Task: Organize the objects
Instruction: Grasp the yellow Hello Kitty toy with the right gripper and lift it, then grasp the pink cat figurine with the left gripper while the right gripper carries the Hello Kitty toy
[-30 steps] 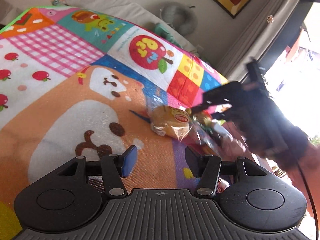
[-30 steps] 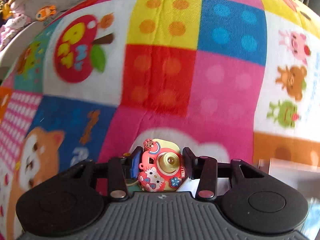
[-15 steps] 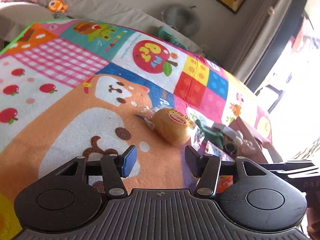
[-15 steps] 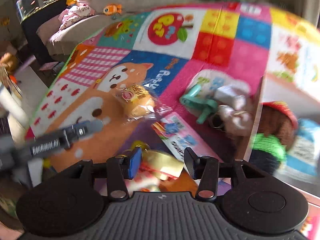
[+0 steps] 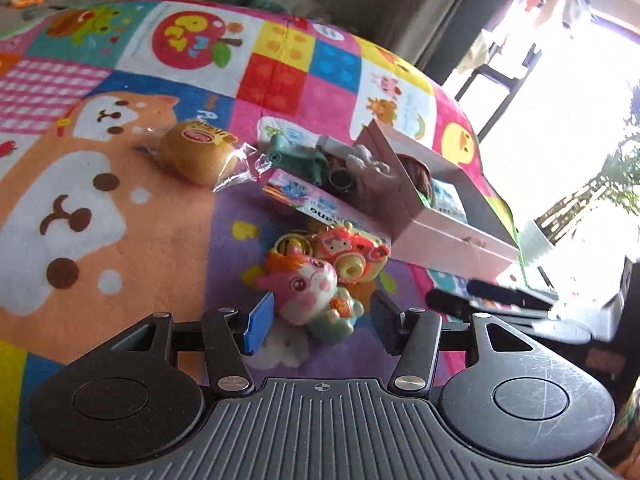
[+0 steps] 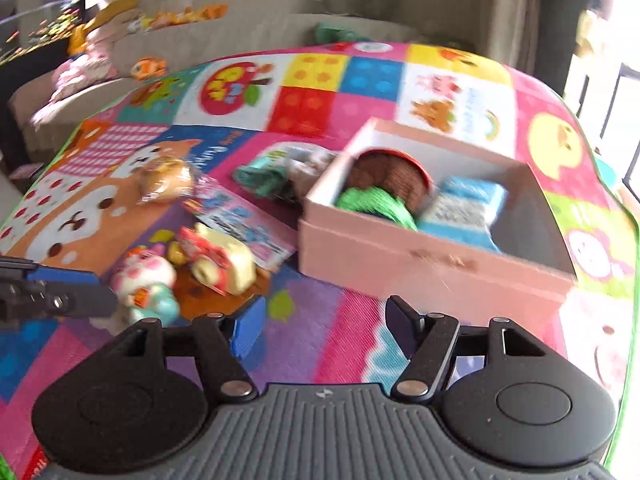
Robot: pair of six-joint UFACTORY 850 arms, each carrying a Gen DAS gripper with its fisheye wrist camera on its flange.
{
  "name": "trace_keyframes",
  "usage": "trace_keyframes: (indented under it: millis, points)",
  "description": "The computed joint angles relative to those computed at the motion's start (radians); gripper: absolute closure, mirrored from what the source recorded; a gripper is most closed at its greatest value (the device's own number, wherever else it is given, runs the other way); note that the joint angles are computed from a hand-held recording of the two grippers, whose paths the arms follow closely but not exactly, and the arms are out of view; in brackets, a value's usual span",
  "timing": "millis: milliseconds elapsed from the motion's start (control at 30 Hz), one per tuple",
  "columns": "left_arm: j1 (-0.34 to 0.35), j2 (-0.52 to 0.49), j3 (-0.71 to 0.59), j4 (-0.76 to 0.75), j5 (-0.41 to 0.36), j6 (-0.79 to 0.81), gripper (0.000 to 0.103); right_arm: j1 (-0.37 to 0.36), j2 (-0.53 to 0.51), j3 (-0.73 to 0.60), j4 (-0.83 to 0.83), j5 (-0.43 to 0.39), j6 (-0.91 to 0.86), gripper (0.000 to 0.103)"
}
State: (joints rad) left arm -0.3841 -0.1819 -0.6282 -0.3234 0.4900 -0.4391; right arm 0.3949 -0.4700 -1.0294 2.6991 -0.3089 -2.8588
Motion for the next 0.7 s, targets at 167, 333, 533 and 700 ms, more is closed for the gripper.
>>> trace_keyframes:
  millis: [167,333,533,700]
  points:
    - [-0.023,-0.088,-0.124,-0.352,-0.096,0.358,0.045,-0.025,-0.017,0.03,0.001,-0.033,0.065,0.026]
    - [-0.058,-0.131,-0.165,-0.564,-0.053,0.641,0.049,-0.023,-0.005,0.07,0.051,-0.102,-0.015,0.021]
    - [-0.054,-0.074,-0.071,-0.514,0.027,0.642,0.051,0.012,0.006,0.078,0.099,-0.124,-0.124,0.021]
    - [-0.03,-0.049,0.011,-0.503,0.134,0.571,0.051,0.08,-0.01,0.042,0.106,-0.134,-0.201,0.021]
